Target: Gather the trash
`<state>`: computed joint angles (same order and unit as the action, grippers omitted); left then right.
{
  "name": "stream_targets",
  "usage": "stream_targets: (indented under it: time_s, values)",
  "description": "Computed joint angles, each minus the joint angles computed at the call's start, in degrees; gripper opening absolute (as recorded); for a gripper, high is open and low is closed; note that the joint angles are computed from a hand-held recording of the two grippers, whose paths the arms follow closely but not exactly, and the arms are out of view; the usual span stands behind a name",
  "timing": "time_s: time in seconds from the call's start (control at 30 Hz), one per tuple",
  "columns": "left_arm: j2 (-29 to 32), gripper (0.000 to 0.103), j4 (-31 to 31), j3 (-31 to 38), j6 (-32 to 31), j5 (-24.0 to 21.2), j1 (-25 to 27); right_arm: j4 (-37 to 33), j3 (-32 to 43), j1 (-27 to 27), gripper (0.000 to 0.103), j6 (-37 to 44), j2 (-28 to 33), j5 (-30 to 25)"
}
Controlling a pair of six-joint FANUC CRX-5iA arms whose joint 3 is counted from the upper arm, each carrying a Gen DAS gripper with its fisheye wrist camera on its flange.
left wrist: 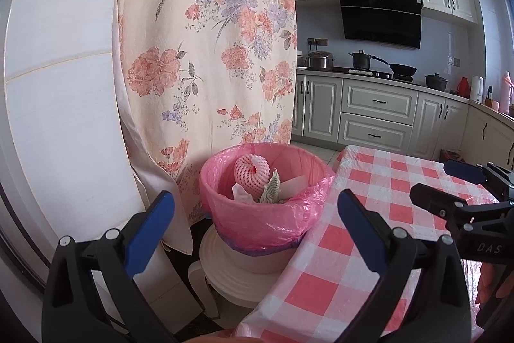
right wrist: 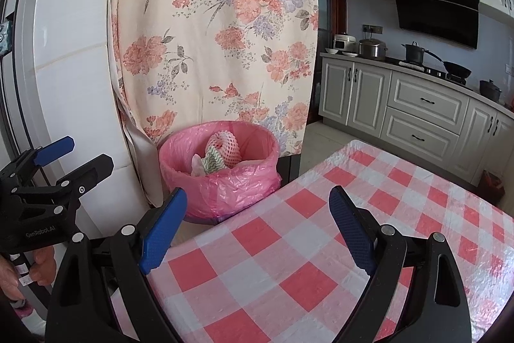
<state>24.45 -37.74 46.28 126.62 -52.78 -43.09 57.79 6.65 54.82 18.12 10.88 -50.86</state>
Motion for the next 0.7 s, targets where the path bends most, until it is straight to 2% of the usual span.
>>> stream_targets:
  time_s: [0.7]
  values:
    - [0.27,0.098,0.17,0.43,-0.17,0.46,-0.03,-0.28,-0.26,-0.11,0.085,0.05,-0.31,0.03]
